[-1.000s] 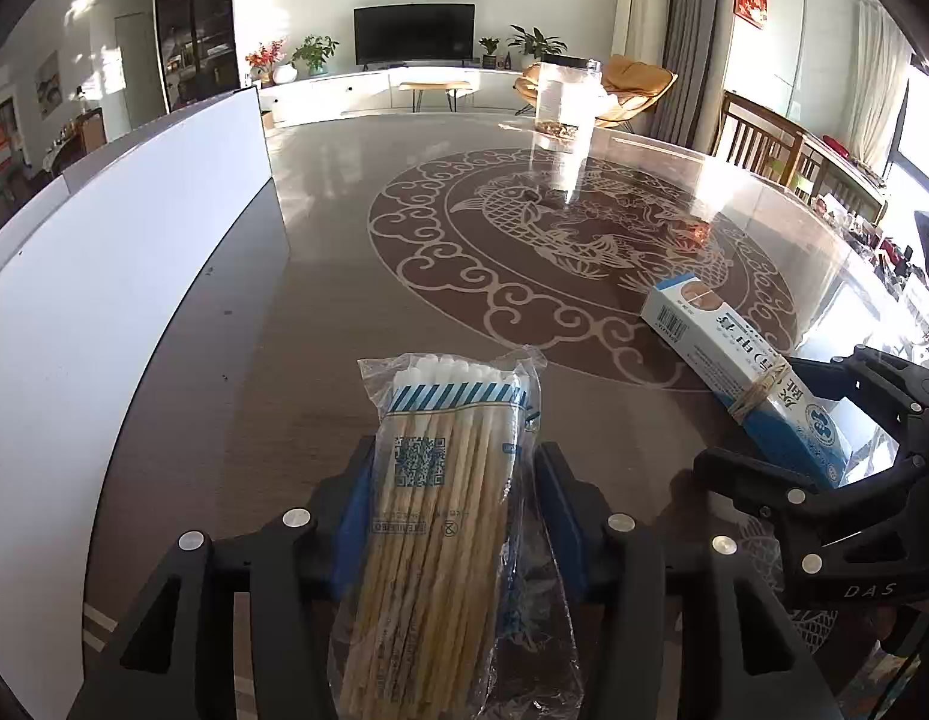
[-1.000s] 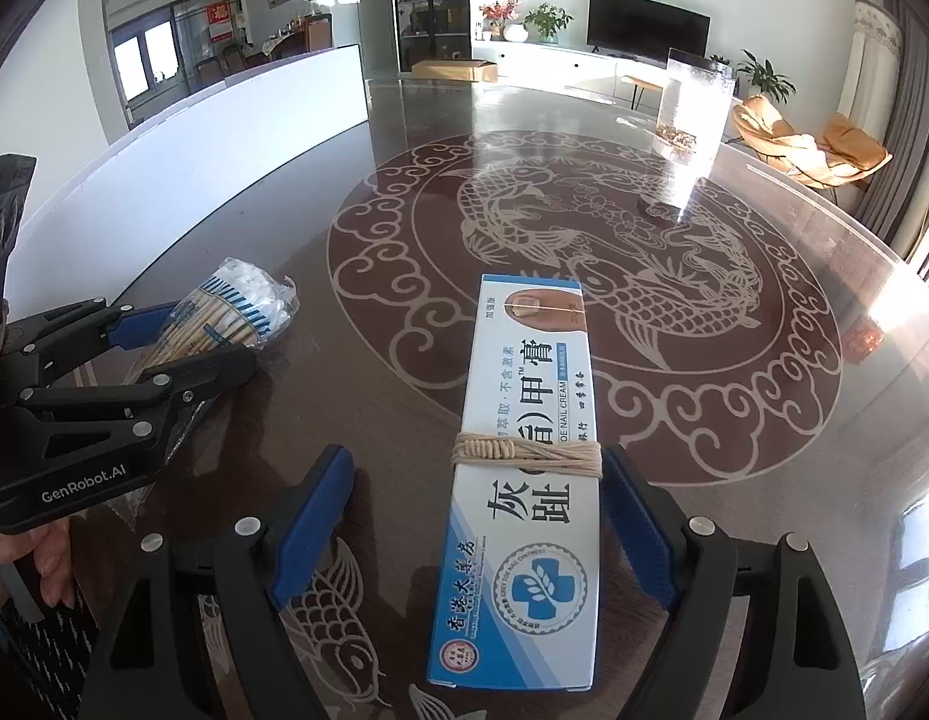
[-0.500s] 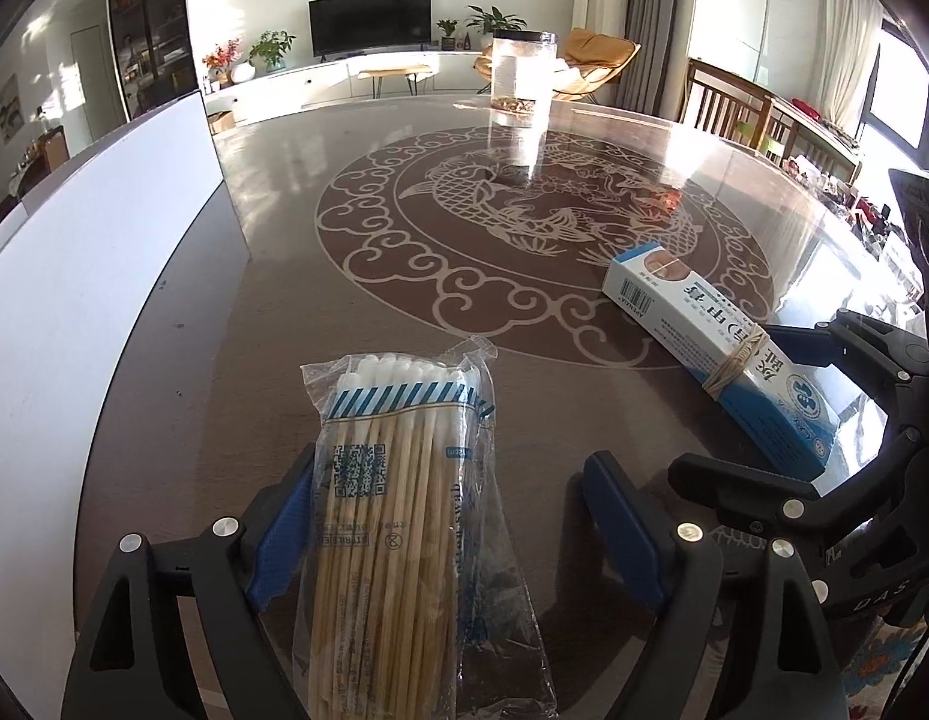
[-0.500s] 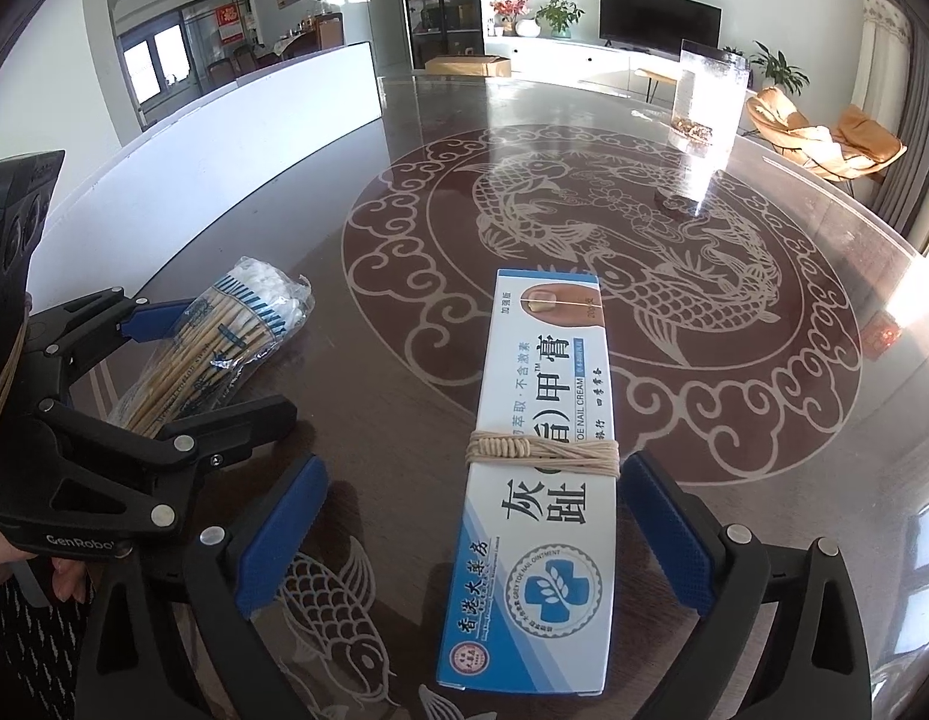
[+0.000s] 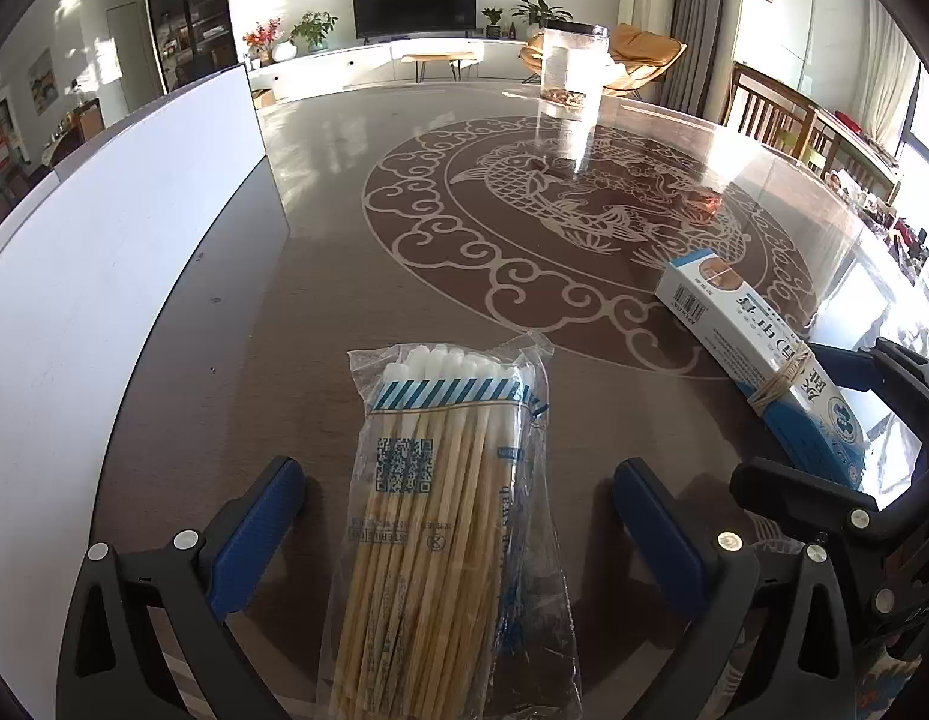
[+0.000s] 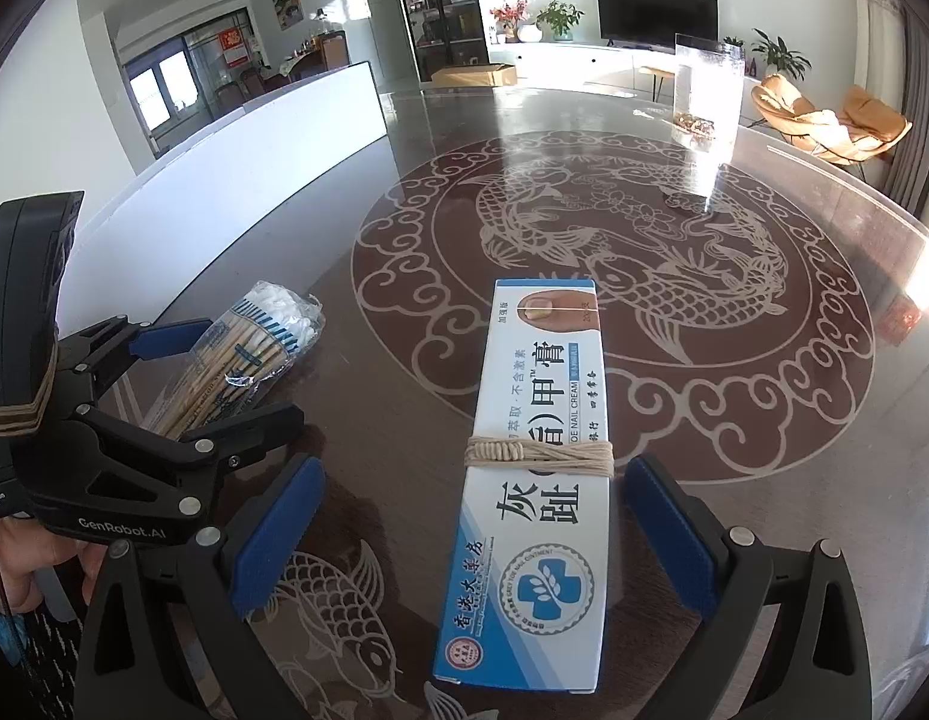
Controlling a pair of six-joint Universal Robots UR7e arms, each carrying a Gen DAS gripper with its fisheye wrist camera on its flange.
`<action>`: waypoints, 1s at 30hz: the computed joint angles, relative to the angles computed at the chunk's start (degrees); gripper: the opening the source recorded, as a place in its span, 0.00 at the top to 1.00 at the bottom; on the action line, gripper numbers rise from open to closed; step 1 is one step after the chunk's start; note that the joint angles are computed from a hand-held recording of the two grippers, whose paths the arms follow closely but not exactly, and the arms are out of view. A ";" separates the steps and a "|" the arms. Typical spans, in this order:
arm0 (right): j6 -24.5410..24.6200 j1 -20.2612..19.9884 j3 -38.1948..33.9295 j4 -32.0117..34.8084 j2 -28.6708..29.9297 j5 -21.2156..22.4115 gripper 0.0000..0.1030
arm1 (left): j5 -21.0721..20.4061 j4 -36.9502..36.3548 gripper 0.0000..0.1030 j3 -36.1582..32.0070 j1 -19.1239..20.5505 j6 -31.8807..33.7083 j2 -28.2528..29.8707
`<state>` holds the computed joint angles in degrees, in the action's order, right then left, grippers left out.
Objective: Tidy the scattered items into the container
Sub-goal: 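Carry the swab bag and nail cream box with both tools to the container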
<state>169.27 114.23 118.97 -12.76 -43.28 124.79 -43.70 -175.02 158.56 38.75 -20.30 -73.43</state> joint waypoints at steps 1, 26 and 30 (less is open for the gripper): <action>0.00 0.04 -0.03 0.05 0.03 0.10 0.02 | -0.05 -0.08 0.00 -0.09 0.12 0.12 0.10; 0.19 -0.10 0.26 -0.04 -0.45 0.76 0.01 | -0.05 -0.24 0.00 -0.90 0.61 0.22 1.10; 0.56 0.28 -4.56 7.85 1.90 2.38 0.00 | -3.44 11.87 0.00 -4.06 2.23 1.44 -3.73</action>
<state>169.83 114.51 114.41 -4.91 -41.38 127.17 -47.14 -163.15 154.50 40.98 -18.86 -77.16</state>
